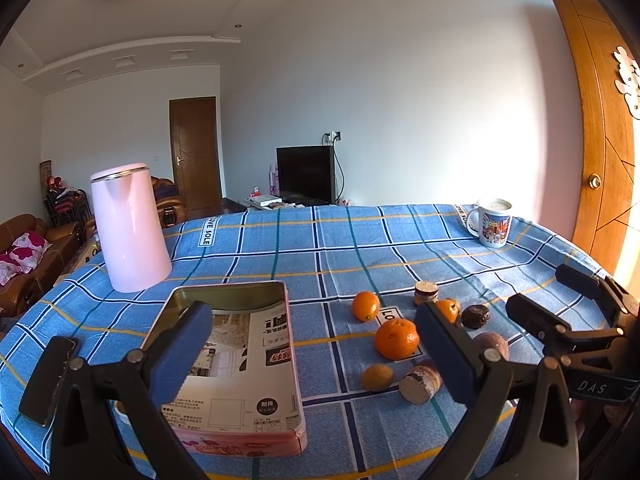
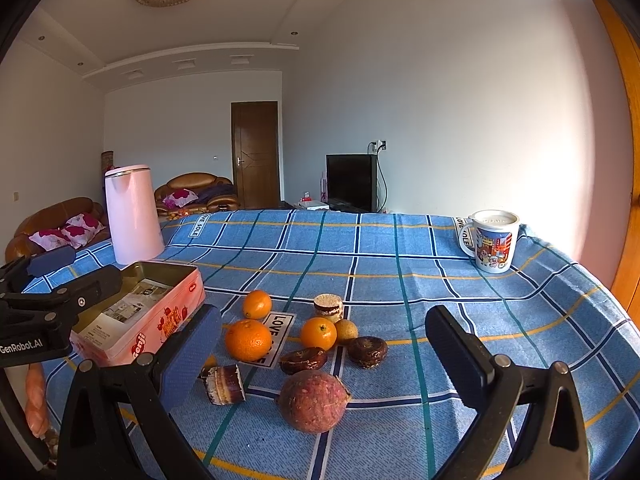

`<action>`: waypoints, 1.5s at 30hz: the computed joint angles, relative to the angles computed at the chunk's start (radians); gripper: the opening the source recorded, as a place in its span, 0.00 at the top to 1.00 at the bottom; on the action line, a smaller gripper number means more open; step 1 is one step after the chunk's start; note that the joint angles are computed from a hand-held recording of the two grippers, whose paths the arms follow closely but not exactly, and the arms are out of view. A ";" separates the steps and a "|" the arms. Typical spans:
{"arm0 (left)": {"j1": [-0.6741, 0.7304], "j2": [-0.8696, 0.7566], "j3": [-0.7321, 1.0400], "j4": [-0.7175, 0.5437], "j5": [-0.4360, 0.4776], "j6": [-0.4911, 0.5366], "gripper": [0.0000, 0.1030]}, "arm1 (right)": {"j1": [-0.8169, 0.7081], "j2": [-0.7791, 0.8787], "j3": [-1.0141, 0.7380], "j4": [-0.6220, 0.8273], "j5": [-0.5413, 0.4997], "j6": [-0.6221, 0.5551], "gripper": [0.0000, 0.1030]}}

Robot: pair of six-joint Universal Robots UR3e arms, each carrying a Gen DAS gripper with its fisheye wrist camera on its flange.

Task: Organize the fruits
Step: 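Move both tools toward the fruits and pastries on the table, then close the right tool around the round purple fruit and lift it, then grasp the cylindrical brown cake with the left tool while the right tool holds the purple fruit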

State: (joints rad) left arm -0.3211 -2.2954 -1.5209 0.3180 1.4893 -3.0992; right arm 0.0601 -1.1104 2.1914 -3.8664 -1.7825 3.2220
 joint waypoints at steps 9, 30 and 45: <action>-0.023 -0.075 0.043 -0.017 -0.011 0.016 0.00 | -0.031 0.043 0.016 0.011 0.026 -0.031 0.01; -0.112 -0.198 0.228 -0.228 -0.017 0.076 0.09 | -0.211 0.040 0.133 0.009 0.319 -0.037 0.48; -0.179 -0.283 0.479 -0.515 0.069 0.101 0.25 | -0.277 0.074 0.215 -0.155 0.385 -0.021 0.48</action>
State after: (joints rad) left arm -0.5000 -2.5786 -1.0418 -0.1972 1.5579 -2.9986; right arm -0.2170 -1.0368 2.4063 -4.0211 -1.3974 3.2010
